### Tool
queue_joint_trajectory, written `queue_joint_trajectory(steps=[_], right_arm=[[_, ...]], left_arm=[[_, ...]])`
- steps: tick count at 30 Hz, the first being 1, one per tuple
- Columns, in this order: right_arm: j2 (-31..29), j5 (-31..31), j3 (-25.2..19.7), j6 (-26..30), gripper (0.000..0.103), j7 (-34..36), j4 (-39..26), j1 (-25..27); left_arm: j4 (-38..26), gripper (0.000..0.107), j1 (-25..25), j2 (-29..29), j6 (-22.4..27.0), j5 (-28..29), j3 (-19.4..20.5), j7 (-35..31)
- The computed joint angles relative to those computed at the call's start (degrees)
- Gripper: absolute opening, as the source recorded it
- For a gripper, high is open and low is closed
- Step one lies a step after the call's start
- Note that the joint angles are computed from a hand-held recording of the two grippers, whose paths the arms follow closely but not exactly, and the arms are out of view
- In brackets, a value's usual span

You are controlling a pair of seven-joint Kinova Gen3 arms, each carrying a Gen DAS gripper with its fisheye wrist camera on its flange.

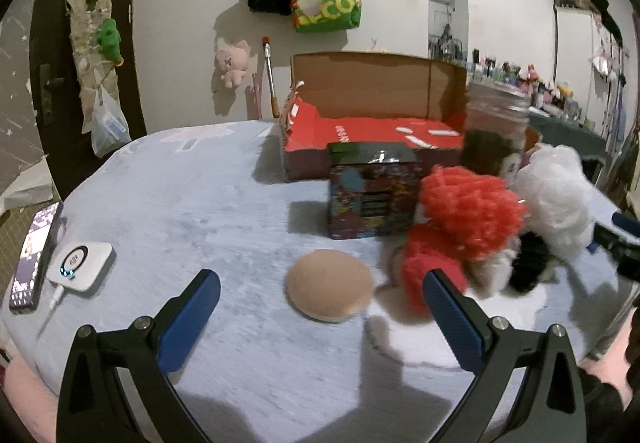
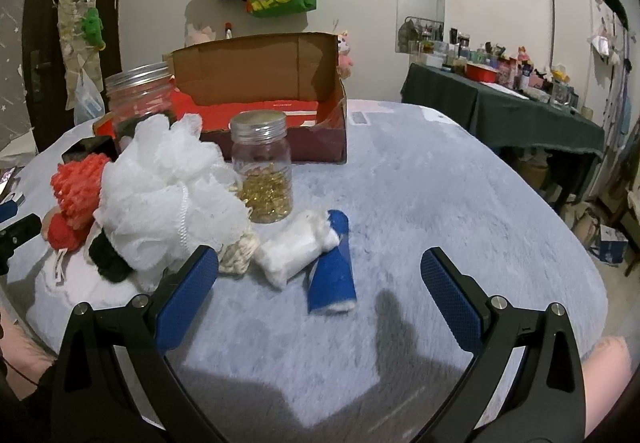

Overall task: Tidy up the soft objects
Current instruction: 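Grasp the tan round puff with the left tool while the right tool grasps the white cotton roll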

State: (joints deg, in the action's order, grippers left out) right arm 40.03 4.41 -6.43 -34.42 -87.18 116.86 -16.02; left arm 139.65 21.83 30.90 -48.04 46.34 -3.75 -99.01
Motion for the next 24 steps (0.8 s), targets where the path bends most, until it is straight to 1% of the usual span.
queue_joint_trajectory(steps=[4,6,7,11,12,14,15,16,17,18,19,20,21,22,23,24], right_arm=[[0.3,1.7,-0.5,3.6,0.1,-0.6,-2.6,0.9],[0.4,2.8,-1.2,4.6,0.098,-1.0,-3.2,1.7],[0.5,3.6,-1.7,5.4,0.096,-1.3,-3.7,2.3],[0.9,7.5,-4.1,9.5,0.079,-3.2,-6.1,5.2],[1.2,8.6,-4.9,10.7,0.076,-3.8,-6.8,6.2],[1.7,11.0,-7.0,13.2,0.062,-5.1,-8.4,8.4],[2.3,12.9,-9.3,15.1,0.058,-6.0,-9.6,10.6],[2.9,15.2,-12.0,17.0,0.053,-7.1,-10.8,13.0],[3.7,17.5,-14.7,18.6,0.045,-8.2,-11.7,15.3],[4.3,19.3,-16.6,19.8,0.039,-8.9,-12.4,16.7],[4.6,20.0,-17.4,20.1,0.033,-8.8,-12.5,17.4],[4.4,19.9,-17.2,19.5,0.029,-8.2,-12.1,17.1],[4.1,19.8,-16.6,18.0,0.026,-7.8,-11.3,16.8],[4.0,20.1,-16.6,17.0,0.023,-7.7,-10.8,16.9],[3.8,20.7,-17.0,16.6,0.021,-8.1,-10.5,17.4],[3.6,21.7,-17.7,16.6,0.021,-8.6,-10.4,18.0]], left_arm=[[-2.0,0.101,-1.9,-0.1,4.7,-1.0,-1.3,-4.6],[-2.8,0.1,-2.2,0.2,6.1,-1.0,-1.8,-6.4],[-3.1,0.099,-2.4,0.2,6.9,-1.0,-2.1,-7.1],[-4.4,0.098,-3.2,0.3,9.2,-1.9,-2.8,-9.5],[-4.9,0.097,-3.1,0.4,9.8,-1.7,-3.1,-10.3],[-5.7,0.091,-2.6,0.6,11.8,-3.1,-4.9,-10.1],[-6.0,0.089,-3.8,0.6,12.9,-5.0,-4.5,-9.4],[-6.1,0.082,-6.0,0.4,13.7,-7.3,-3.2,-8.5],[-6.0,0.072,-8.7,0.2,14.2,-9.6,-1.2,-7.6],[-5.8,0.066,-11.3,-0.3,14.8,-12.0,1.0,-6.4],[-5.5,0.053,-14.0,-0.7,14.9,-14.3,3.3,-5.2],[-5.0,0.05,-15.6,-0.8,14.6,-16.6,4.4,-3.6],[-4.9,0.048,-16.1,-0.8,14.5,-18.1,4.6,-2.7],[-4.9,0.04,-15.6,-1.0,14.9,-18.7,3.9,-2.2],[-4.9,0.031,-14.0,-1.4,15.3,-19.3,2.1,-0.9],[-5.2,0.03,-12.5,-1.8,16.3,-20.1,0.1,0.4]])
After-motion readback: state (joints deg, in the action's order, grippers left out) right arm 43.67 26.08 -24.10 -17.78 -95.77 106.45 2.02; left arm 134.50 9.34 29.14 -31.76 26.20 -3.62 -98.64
